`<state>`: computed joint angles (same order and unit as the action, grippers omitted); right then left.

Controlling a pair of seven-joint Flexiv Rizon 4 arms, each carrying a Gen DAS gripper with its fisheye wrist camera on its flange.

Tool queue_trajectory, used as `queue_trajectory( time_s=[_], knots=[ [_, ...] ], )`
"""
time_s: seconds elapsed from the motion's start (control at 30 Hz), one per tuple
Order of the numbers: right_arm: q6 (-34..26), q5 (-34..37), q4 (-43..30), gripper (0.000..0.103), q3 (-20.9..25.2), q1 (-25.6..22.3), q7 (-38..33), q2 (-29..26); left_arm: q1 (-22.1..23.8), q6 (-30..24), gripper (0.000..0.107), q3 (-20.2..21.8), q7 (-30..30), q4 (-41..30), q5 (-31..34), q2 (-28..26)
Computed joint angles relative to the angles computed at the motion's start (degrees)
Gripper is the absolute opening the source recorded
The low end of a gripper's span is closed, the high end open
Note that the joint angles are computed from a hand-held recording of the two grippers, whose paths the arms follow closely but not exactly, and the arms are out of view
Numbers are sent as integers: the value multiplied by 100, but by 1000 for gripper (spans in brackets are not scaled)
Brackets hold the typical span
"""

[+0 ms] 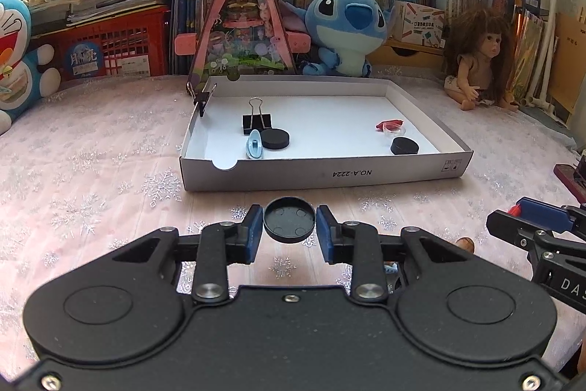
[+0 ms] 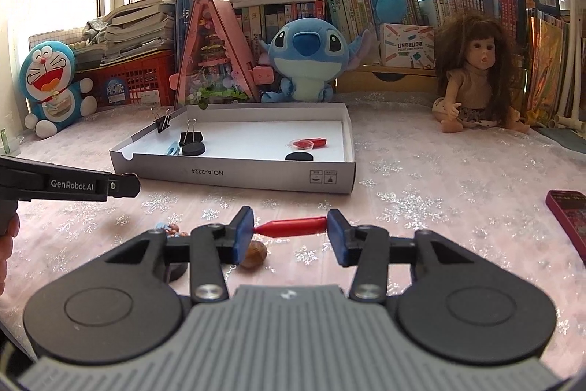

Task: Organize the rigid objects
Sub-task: 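Carry the black lid with the left tool over the tray while the right tool carries the crayon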

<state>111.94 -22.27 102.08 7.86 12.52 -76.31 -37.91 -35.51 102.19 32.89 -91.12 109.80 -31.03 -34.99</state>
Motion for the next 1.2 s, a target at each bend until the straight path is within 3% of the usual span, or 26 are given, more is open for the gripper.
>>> queue_trajectory(
  time_s=[0.3,0.6,0.73,0.9,1.0,1.2],
  knots=[
    [-331,-187,-690,49,288,-262,291,-285,48,-143,30,170,-122,-380,60,-139],
    [-1069,-358,-2008,49,826,-515,390,-937,833,-636,30,-259,-522,-1102,420,-219],
    [-1615,-376,-2749,49,1549,-798,94,-1393,1282,-1060,30,-512,-708,-1573,554,-329],
    [-1991,-241,-3560,49,1716,-642,-375,-1828,1469,-1395,30,-282,-1074,-2330,822,-737],
    [-2257,-120,-4065,49,1738,-478,-580,-2084,1537,-1901,30,-72,-1378,-2851,941,-1002],
    [-3036,91,-5314,49,1868,-141,-1044,-2690,1902,-2562,30,-98,-1673,-3679,1290,-1422]
  ],
)
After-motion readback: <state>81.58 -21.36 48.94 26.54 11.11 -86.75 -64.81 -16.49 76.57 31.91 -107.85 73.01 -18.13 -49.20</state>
